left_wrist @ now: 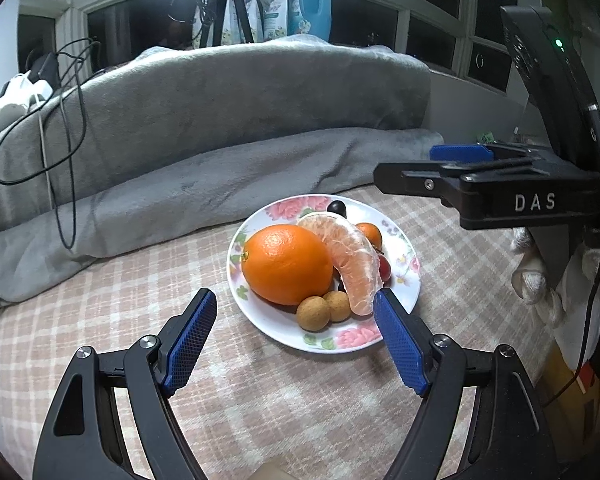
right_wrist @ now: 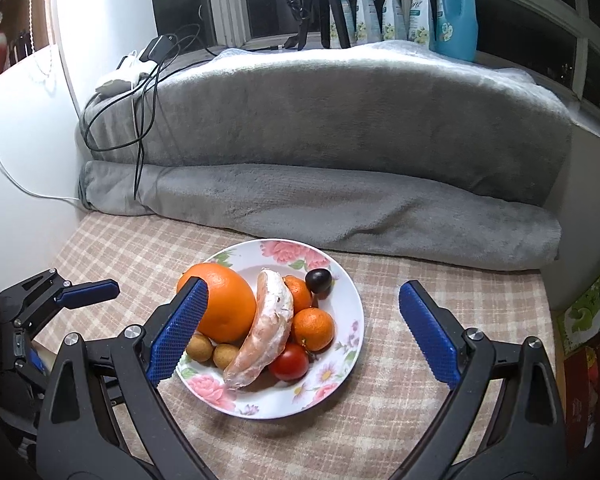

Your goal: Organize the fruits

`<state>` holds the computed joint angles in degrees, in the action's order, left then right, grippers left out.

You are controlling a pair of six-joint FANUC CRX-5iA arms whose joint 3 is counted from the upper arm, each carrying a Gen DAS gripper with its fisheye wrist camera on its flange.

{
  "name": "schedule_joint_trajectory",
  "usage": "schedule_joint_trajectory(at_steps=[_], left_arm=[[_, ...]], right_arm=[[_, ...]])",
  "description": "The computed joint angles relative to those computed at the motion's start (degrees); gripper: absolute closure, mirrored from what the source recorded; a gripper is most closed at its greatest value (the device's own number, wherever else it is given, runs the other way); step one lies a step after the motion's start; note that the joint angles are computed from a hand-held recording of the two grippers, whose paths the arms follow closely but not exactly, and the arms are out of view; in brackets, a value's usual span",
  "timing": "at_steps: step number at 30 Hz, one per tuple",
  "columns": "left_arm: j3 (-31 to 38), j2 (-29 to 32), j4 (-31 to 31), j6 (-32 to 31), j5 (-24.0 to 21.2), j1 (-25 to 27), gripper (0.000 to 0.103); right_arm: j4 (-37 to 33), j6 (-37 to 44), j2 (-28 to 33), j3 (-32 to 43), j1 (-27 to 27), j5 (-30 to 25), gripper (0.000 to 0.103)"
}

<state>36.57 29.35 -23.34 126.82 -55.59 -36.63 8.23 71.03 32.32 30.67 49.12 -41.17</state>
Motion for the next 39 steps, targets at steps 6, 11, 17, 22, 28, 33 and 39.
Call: schedule_joint_trajectory(at_steps=[6, 11, 17, 22, 28, 33, 39], left_arm=[[-0.7, -1.4, -3.0, 3.6, -0.4, -1.2, 0.022], [-1.2, -2.4, -5.4, 5.8, -1.3, -2.3, 0.022], [-2.1, -4.0, -9.0, 9.5, -2.4, -4.1, 0.022], [-2.5, -4.9, -12.1, 13.3, -4.1, -5.6, 0.022], [-1.9, -5.1, -15.6, 15.9, -7.3, -7.3, 0.020], [-2.2, -5.4, -16.7, 16.8, -8.3, -7.9, 0.018], [-1.9, -5.5, -17.4, 17.6, -9.5, -8.3, 0.018]], right_arm=[[4.8, -4.2, -3.0, -5.4, 1.0, 3.9, 0.005], [7.6, -8.4, -5.8, -9.8, 1.2, 6.8, 0.003], [19.0, -21.2, -9.6, -17.9, 1.9, 10.5, 0.000], [26.7, -30.6, -11.6, -22.7, 2.2, 11.9, 0.000], [29.9, -35.6, -13.1, -25.8, 2.5, 12.2, 0.000], [34.2, -39.3, -13.8, -27.6, 2.6, 12.2, 0.000], [34.0, -39.1, -13.9, -27.6, 2.8, 11.7, 0.000]])
